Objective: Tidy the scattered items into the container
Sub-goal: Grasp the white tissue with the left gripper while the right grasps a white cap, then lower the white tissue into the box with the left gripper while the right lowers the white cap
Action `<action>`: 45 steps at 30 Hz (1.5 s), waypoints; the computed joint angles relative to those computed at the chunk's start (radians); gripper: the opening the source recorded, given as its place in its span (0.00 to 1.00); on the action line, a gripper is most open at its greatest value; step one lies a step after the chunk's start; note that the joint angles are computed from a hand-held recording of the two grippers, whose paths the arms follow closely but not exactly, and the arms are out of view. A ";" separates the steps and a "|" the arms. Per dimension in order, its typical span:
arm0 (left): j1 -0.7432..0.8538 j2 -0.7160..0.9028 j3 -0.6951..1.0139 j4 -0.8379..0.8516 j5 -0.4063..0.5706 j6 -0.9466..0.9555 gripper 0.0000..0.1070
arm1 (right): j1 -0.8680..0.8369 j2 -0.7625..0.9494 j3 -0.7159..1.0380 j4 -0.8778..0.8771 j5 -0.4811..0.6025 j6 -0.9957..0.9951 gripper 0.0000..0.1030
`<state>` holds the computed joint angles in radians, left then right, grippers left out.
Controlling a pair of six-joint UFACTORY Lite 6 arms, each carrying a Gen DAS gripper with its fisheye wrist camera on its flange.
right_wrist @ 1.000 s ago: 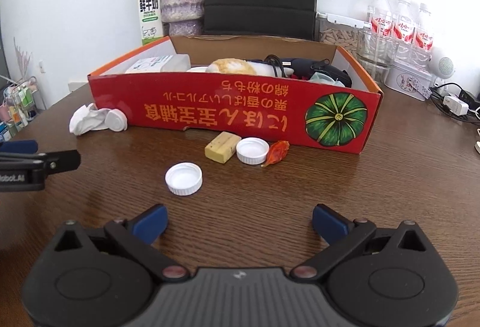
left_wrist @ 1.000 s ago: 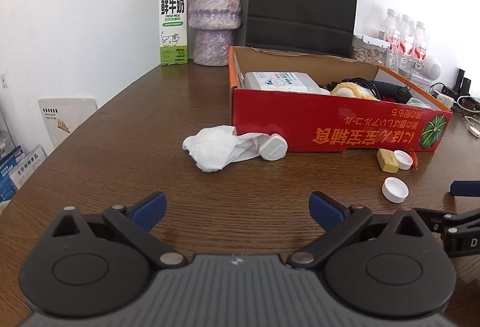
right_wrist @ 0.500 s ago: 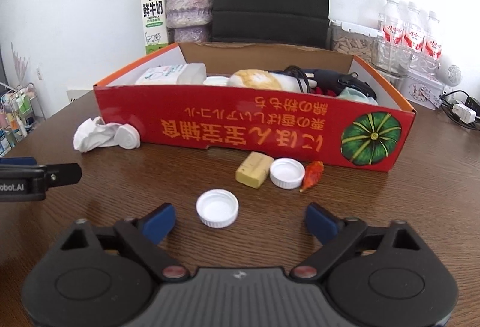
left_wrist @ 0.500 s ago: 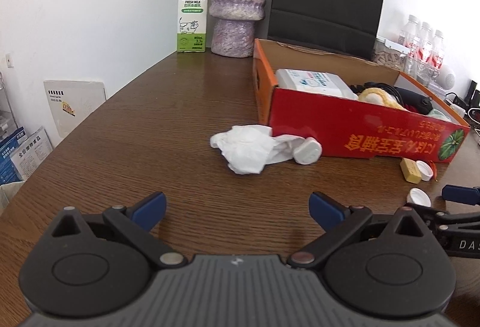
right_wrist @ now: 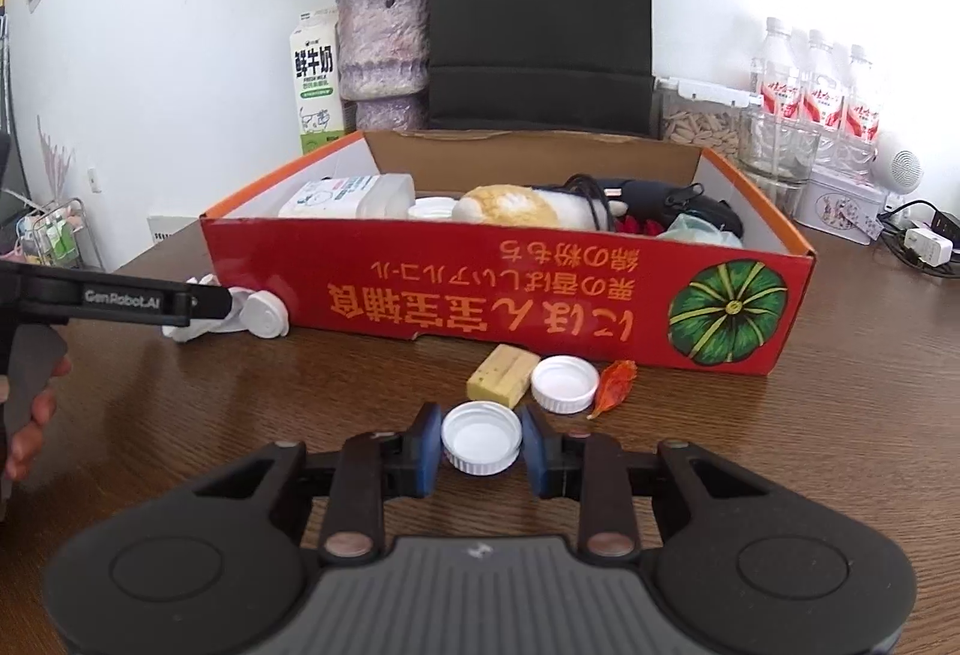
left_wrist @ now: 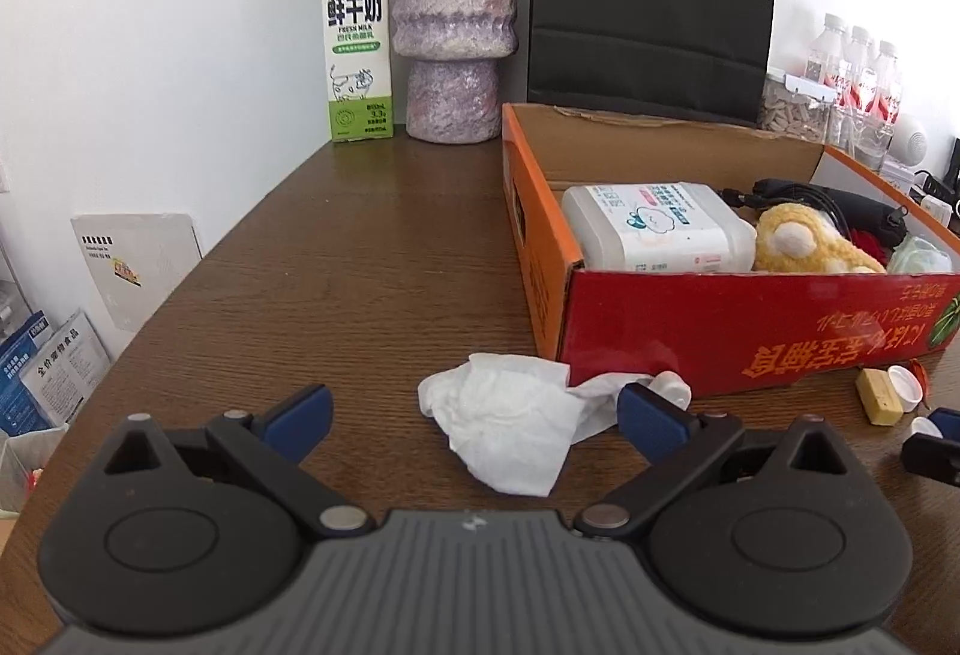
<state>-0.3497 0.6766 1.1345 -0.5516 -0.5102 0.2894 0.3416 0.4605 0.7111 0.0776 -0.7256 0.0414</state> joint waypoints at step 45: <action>-0.205 -0.253 -0.303 0.052 -0.204 -0.217 0.20 | -0.076 -0.153 -0.141 -0.094 -0.121 0.082 0.26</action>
<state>-0.5546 0.4235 0.8318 -0.4991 -0.7144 0.0728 0.2657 0.3079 0.5696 -0.0167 -0.8468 0.1232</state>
